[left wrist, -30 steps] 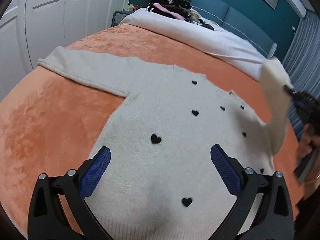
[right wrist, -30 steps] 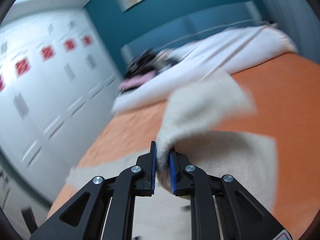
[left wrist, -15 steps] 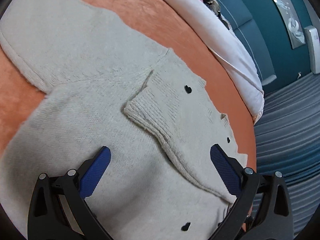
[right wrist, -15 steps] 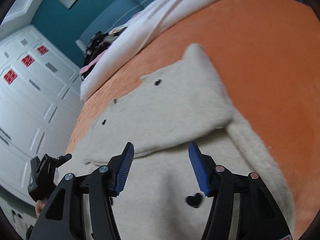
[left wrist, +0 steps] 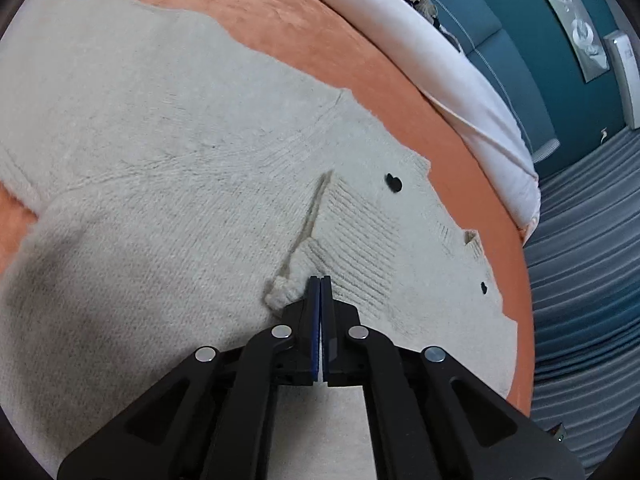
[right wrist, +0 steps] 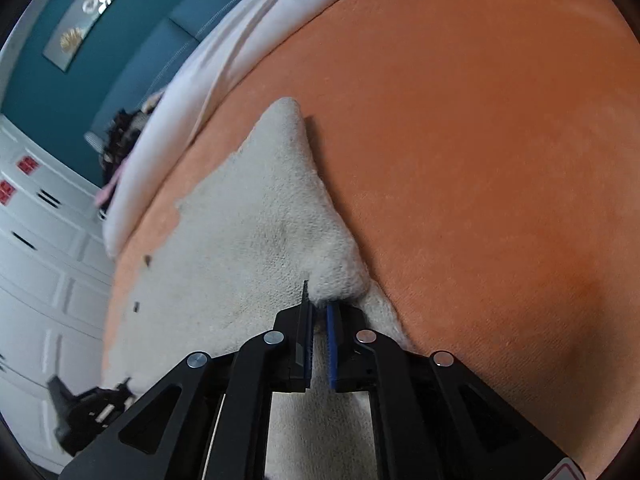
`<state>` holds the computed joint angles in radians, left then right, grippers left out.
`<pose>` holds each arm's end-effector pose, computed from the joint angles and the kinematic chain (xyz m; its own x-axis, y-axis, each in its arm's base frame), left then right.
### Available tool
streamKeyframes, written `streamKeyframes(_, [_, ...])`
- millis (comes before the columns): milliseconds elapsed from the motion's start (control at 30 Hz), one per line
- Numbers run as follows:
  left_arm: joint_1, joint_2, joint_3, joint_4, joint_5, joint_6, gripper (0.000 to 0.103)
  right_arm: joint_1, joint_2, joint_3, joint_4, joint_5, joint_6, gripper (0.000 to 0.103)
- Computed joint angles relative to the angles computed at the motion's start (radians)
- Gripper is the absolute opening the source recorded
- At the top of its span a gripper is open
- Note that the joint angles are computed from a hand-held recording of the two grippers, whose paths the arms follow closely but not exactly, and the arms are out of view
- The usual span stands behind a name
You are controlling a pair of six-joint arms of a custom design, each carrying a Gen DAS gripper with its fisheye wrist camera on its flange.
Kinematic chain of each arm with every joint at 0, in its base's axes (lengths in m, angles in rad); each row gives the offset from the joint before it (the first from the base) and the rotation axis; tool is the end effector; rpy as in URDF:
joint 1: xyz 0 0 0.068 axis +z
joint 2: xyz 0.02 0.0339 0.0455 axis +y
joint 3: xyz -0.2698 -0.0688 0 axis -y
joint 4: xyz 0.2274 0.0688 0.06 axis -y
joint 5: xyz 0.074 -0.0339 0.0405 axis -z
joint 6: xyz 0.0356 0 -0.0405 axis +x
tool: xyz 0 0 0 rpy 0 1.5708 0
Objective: Fold small clothes
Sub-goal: 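Grasp the other sleeve cuff with the left gripper and lift it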
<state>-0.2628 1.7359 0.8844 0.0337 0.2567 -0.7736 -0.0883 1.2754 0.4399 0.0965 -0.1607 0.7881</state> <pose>0.3197 -0.0954 0.1690 -0.7968 -0.4855 -0.3598 -0.1926 0.7684 -0.6103 0.2188 -0.0137 0.1697 -0.4949 0.7464 -0.4448 0.4540 0.6586 0.6001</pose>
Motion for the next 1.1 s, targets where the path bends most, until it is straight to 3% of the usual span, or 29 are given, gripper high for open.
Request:
streamKeyframes(200, [-0.026, 0.006, 0.006, 0.007, -0.039, 0.024, 0.000, 0.160, -0.245, 0.074, -0.222, 0.193, 0.020, 0.008])
streamKeyframes(300, [-0.032, 0.022, 0.013, 0.019, -0.049, 0.041, 0.000, 0.206, -0.122, 0.140, -0.256, 0.279, -0.038, 0.009])
streamKeyframes(333, [-0.033, 0.023, 0.012, 0.023, -0.048, 0.048, 0.000, 0.184, -0.019, 0.168, -0.272, 0.250, -0.095, 0.000])
streamKeyframes(367, [-0.026, 0.015, 0.006, 0.021, -0.036, 0.047, 0.000, 0.160, 0.033, 0.165, -0.252, 0.224, -0.133, 0.000])
streamKeyframes(400, [-0.006, -0.010, -0.010, 0.017, -0.009, 0.038, 0.000, 0.172, 0.035, 0.197, -0.280, 0.256, -0.118, 0.000])
streamKeyframes(467, [0.058, -0.097, -0.068, 0.029, 0.040, 0.027, 0.002, 0.227, -0.054, 0.235, -0.382, 0.291, -0.072, 0.011])
streamKeyframes(500, [0.095, -0.133, -0.093, 0.039, 0.058, 0.032, 0.007, 0.259, -0.114, 0.231, -0.414, 0.304, -0.045, 0.015])
streamKeyframes(533, [0.162, -0.185, -0.129, 0.045, 0.087, 0.047, 0.024, 0.317, -0.181, 0.223, -0.446, 0.332, -0.016, 0.015])
streamKeyframes(567, [0.229, -0.220, -0.144, 0.022, 0.098, 0.069, 0.051, 0.379, -0.227, 0.221, -0.487, 0.368, -0.001, 0.016])
streamKeyframes(600, [0.325, -0.248, -0.146, -0.021, 0.095, 0.097, 0.063, 0.491, -0.254, 0.225, -0.542, 0.438, 0.025, 0.019])
streamKeyframes(633, [0.405, -0.257, -0.145, -0.043, 0.093, 0.117, 0.070, 0.603, -0.261, 0.227, -0.591, 0.517, 0.060, 0.023])
streamKeyframes(733, [0.705, -0.164, -0.045, -0.127, 0.098, 0.173, 0.075, 0.873, -0.234, 0.198, -0.657, 0.646, 0.209, 0.036])
streamKeyframes(800, [0.873, -0.054, 0.041, -0.121, 0.124, 0.142, 0.075, 0.979, -0.158, 0.154, -0.616, 0.656, 0.315, 0.043])
streamKeyframes(833, [0.939, -0.004, 0.069, -0.077, 0.185, 0.117, 0.074, 1.054, -0.141, 0.133, -0.617, 0.723, 0.382, 0.046])
streamKeyframes(867, [0.973, 0.025, 0.101, -0.073, 0.203, 0.100, 0.071, 1.088, -0.107, 0.150, -0.628, 0.763, 0.397, 0.049])
streamKeyframes(933, [0.993, 0.105, 0.212, -0.123, 0.200, 0.100, 0.065, 1.077, -0.075, 0.159, -0.620, 0.739, 0.361, 0.064])
streamKeyframes(1000, [0.967, 0.171, 0.311, -0.187, 0.209, 0.156, 0.040, 1.069, -0.049, 0.153, -0.584, 0.720, 0.316, 0.073])
streamKeyframes(1033, [0.956, 0.206, 0.365, -0.239, 0.228, 0.190, 0.014, 1.072, -0.042, 0.154, -0.583, 0.718, 0.307, 0.075])
streamKeyframes(1100, [0.913, 0.239, 0.441, -0.310, 0.197, 0.215, 0.008, 1.079, -0.052, 0.135, -0.573, 0.716, 0.306, 0.077])
